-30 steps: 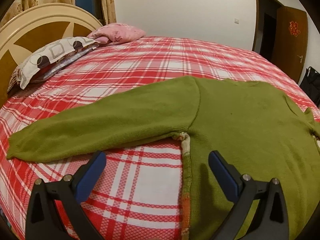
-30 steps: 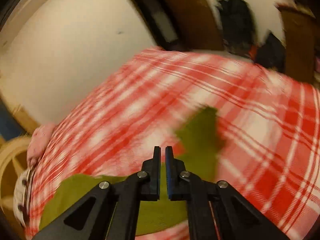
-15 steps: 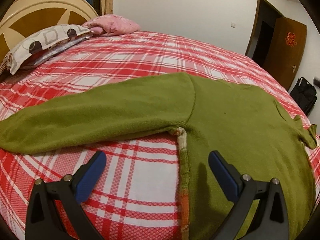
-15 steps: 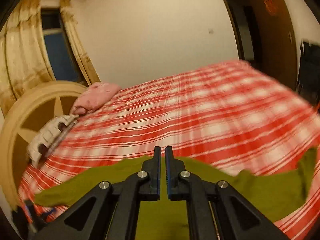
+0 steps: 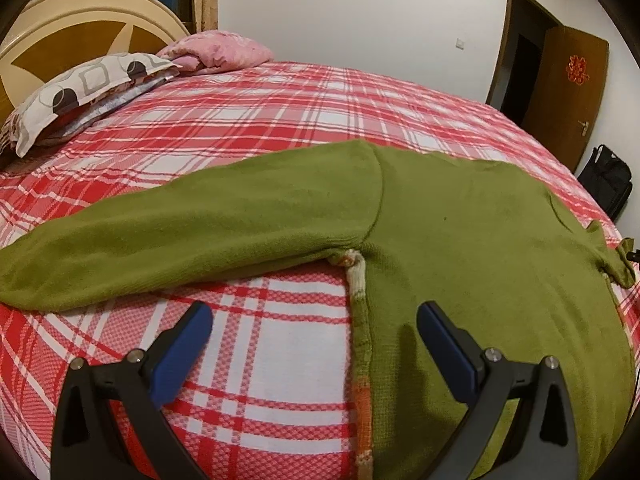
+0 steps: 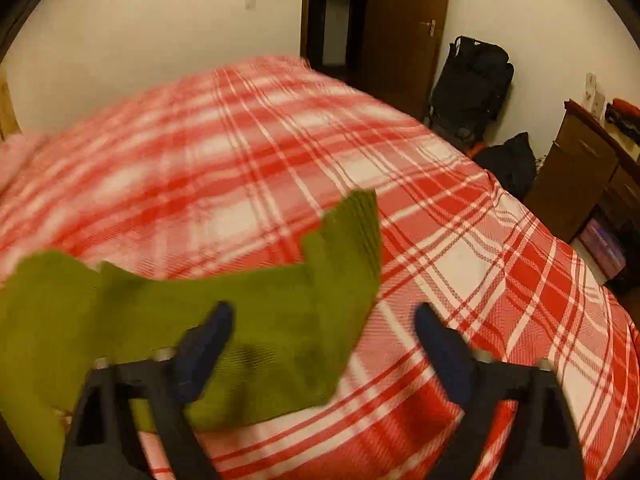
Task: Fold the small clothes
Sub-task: 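Lift the sleeve with the right tool and fold it across the cardigan body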
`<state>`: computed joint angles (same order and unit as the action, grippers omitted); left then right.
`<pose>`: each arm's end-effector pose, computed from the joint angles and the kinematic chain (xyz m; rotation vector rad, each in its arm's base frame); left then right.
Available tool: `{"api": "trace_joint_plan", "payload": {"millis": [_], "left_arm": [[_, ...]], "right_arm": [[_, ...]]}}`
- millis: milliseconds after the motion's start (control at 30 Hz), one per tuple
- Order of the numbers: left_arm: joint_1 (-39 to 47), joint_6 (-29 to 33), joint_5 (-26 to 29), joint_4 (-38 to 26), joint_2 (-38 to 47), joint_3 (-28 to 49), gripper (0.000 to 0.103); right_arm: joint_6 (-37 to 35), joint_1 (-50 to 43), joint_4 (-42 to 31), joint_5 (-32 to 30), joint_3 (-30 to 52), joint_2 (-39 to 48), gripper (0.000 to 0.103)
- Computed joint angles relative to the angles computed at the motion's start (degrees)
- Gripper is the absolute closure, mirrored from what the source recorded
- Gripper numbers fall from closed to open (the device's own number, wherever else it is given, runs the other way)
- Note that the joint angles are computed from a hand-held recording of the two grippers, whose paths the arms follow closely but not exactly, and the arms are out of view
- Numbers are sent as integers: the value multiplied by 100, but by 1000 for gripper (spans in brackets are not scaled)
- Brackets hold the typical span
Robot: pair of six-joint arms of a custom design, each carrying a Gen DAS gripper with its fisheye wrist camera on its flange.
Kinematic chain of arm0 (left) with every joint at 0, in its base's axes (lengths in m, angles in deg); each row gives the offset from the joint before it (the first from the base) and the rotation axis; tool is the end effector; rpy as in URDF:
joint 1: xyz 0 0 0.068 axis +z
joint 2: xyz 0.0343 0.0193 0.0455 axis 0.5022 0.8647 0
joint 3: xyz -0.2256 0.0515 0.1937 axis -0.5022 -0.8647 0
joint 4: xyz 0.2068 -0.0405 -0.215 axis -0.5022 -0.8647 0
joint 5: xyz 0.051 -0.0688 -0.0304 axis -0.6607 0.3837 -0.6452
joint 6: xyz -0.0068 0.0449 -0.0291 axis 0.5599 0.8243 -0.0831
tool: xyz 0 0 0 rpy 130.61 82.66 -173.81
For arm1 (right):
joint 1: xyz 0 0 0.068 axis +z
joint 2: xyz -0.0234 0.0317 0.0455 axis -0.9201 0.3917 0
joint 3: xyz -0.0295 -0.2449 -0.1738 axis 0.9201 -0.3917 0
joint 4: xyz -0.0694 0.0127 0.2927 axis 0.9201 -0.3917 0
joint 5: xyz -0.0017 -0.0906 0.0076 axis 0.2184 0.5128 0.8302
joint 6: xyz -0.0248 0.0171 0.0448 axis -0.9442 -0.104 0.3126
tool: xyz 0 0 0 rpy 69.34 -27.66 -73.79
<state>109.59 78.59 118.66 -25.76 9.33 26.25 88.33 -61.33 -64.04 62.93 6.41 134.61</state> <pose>0.0456 0.1340 0.1046 -0.7041 2.2439 0.1497 0.3766 0.0327 0.1565 -0.0881 2.3689 -0.1113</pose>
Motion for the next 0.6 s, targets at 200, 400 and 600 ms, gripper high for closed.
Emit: {"api": "trace_joint_plan", "payload": {"millis": [200,400,600], "left_arm": [[-267,-100,-308,132,76,-11,0],[-200,-36,-261,102,55,-29,0],[-79,33,-89,90,221,28,0]], "right_arm": [[-450,305,522,1173,642,1020,51],[51,-202,70,752,1051,1155,91],[309,-653,428,-487,419,265,95]]}}
